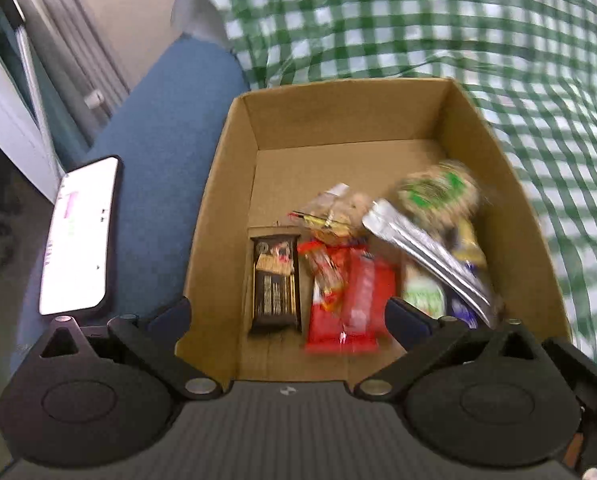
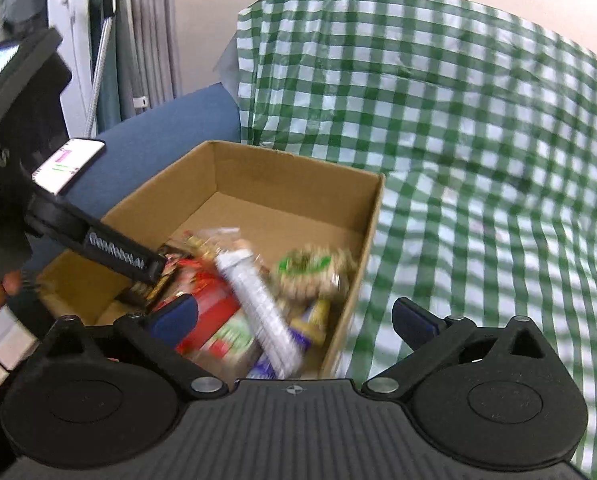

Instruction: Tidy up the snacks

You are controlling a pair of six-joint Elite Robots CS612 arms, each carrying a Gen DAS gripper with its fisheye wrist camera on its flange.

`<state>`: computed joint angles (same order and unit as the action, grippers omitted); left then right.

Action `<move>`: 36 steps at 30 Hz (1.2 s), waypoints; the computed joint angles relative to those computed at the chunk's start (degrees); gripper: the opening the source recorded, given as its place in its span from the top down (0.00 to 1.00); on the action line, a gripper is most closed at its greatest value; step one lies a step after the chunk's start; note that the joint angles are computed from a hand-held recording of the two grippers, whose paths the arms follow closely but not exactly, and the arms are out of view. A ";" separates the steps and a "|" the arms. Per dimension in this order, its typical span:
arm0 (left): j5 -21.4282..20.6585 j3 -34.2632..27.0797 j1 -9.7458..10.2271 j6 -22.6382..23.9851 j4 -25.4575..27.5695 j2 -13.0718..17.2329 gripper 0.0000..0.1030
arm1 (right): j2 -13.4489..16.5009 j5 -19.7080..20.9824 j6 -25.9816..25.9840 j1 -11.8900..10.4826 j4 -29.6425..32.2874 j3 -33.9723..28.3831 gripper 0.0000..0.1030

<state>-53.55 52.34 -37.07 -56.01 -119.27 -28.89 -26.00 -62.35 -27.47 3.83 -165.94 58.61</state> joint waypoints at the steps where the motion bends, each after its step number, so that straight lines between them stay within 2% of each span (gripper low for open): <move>1: 0.61 1.51 -0.76 -0.03 -1.17 -0.86 0.00 | -1.25 0.26 0.74 -0.43 -0.91 2.21 0.01; 4: 0.73 5.08 -2.49 -1.25 -4.57 -3.00 0.00 | -4.82 0.75 2.15 -1.61 -2.90 8.45 0.01; 7: 3.22 7.55 -4.30 -4.46 -4.78 -4.88 0.00 | -7.19 1.82 1.85 -2.57 -4.00 12.30 0.01; 11: 7.43 8.52 -6.36 -9.39 -0.65 -6.06 0.00 | -9.38 3.11 2.37 -3.64 -9.13 16.44 0.01; 15: 8.42 9.77 -7.79 -15.31 1.88 -7.28 0.00 | -10.93 4.17 3.37 -4.29 -13.14 19.86 0.01; 21: 7.69 10.66 -8.96 -17.53 5.47 -8.45 0.00 | -12.46 6.34 3.50 -5.00 -16.75 23.06 0.01; 28: 9.45 12.39 -9.81 -20.35 5.58 -9.67 0.00 | -13.72 7.55 2.97 -5.47 -19.50 25.45 0.01; 36: 8.66 13.75 -9.82 -20.05 3.09 -10.50 0.00 | -14.21 8.05 3.38 -5.58 -20.28 26.19 0.01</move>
